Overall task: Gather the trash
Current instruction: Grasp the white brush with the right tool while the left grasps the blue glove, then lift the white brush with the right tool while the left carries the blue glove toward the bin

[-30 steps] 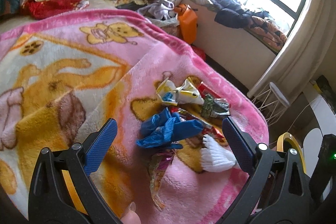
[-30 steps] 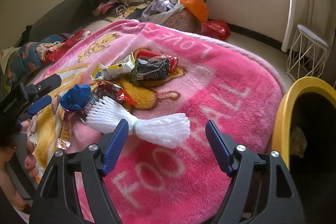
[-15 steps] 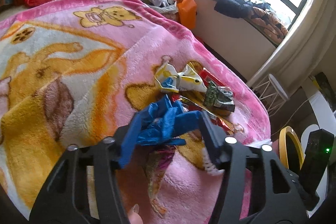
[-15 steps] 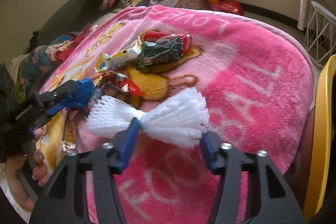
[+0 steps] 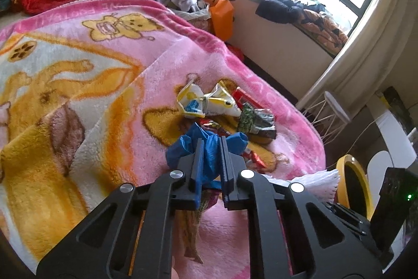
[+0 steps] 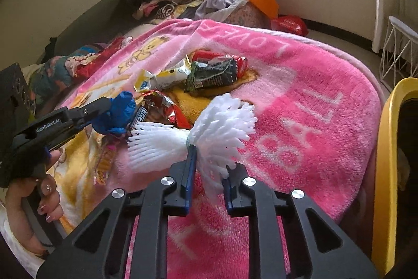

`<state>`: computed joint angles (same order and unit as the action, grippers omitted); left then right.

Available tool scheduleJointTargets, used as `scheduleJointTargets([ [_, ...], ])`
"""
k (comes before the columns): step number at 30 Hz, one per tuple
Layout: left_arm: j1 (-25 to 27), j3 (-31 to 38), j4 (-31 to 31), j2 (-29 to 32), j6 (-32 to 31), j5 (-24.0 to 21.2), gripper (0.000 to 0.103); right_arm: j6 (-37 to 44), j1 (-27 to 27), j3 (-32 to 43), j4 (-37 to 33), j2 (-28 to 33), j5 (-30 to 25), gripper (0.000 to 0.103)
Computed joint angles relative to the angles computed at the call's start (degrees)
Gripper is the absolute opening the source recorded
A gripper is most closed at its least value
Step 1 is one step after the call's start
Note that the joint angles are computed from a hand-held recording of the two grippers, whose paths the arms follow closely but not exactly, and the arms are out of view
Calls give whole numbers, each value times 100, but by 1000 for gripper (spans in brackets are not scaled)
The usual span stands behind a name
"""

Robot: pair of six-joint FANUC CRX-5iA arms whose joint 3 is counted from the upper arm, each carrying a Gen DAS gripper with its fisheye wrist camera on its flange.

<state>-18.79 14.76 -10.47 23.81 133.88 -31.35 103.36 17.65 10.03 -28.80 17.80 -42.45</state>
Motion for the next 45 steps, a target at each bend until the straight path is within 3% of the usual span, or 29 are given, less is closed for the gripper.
scheduleJointTargets([
  [14,32,-246,404,-251,-342,559,3,126,-14,-257,-6,-323,191,15],
  [45,-308,3,1008,-149,-1188,860,3,-282,-112,-853,363,-955,881,15],
])
